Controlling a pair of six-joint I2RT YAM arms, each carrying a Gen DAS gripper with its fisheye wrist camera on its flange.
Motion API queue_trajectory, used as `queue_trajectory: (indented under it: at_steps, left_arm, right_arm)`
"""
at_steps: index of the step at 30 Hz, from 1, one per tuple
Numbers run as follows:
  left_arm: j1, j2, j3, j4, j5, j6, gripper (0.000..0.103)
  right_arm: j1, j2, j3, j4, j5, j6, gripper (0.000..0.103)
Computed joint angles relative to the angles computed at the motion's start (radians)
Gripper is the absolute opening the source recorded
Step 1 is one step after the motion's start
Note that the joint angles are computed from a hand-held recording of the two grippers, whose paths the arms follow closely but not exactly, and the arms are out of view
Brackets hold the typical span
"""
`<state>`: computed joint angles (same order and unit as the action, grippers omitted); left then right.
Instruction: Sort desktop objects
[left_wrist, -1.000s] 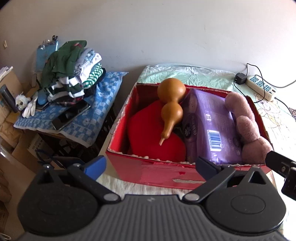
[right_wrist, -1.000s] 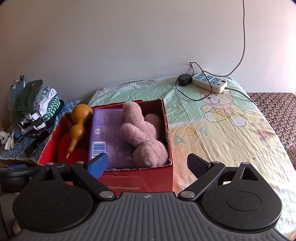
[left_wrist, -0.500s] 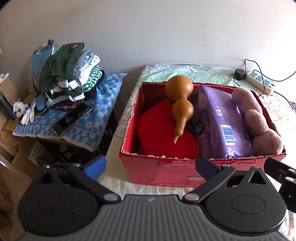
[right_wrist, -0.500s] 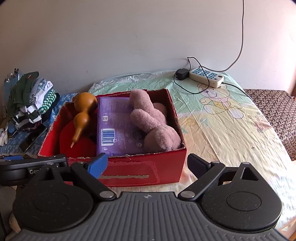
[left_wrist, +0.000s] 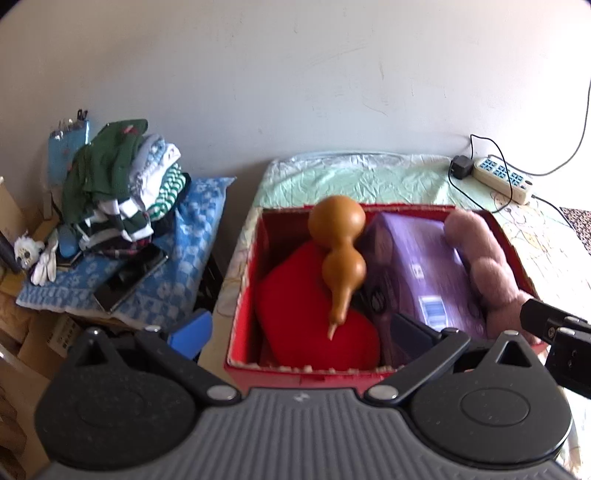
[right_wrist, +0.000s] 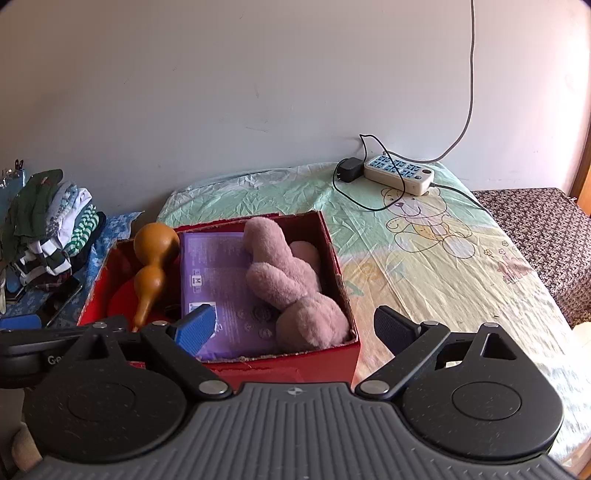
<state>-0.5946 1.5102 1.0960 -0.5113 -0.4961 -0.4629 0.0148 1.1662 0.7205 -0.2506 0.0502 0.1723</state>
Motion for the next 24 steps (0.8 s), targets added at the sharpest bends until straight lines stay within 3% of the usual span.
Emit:
queue_trajectory:
  at_steps: [24]
  left_arm:
    - [0.013, 0.058, 0.042, -0.025, 0.046, -0.011, 0.102]
  right_arm:
    - [-0.024, 0.039, -0.006, 0.052, -0.022, 0.022, 0.095]
